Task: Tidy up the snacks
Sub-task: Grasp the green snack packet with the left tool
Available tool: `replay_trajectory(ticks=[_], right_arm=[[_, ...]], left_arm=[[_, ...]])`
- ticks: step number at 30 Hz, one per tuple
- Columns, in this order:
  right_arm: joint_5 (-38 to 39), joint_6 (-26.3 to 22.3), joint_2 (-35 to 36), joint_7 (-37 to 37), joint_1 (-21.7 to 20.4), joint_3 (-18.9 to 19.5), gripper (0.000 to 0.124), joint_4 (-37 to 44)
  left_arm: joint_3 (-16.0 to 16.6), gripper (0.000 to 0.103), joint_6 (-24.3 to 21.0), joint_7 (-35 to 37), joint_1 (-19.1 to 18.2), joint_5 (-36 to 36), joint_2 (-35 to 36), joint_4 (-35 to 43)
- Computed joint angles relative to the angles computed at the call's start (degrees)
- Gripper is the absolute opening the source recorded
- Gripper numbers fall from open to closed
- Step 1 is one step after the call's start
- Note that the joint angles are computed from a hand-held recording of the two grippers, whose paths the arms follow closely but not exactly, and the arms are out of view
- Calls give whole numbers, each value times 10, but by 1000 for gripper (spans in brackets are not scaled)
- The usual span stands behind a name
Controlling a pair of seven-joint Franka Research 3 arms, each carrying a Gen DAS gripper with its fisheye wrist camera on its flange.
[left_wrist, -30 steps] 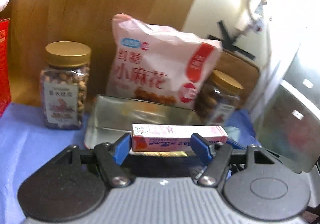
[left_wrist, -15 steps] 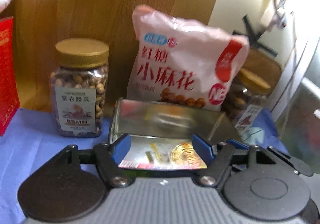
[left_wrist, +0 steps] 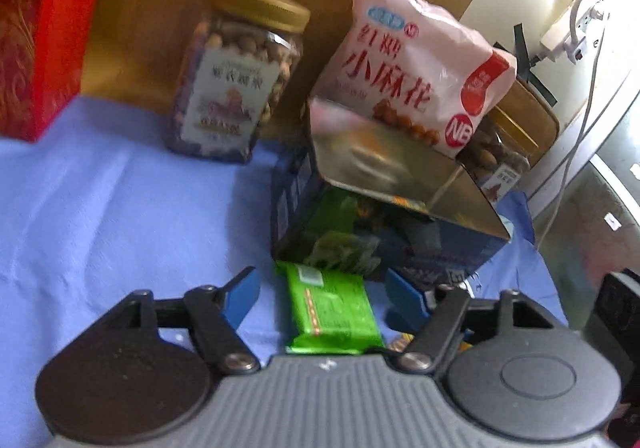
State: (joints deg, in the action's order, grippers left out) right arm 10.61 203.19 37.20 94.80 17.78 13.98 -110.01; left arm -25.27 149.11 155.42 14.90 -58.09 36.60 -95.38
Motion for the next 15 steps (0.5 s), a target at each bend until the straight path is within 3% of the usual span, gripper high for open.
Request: replay_trajectory(ticks=[5, 8, 11, 15], right_arm=[[38, -45, 21, -14, 36, -34, 50, 49], [40, -48, 27, -18, 30, -24, 52, 54], [60, -45, 28, -30, 58, -48, 50, 57], [59, -9, 19, -44, 60, -39, 45, 38]], left_arm=[[13, 54, -19, -42, -16, 45, 20, 16], [3, 41, -1, -31, -8, 48, 19, 2], [-5, 39, 3, -30, 4, 44, 11, -11], [-27, 38, 9, 21, 38, -14, -25, -51]])
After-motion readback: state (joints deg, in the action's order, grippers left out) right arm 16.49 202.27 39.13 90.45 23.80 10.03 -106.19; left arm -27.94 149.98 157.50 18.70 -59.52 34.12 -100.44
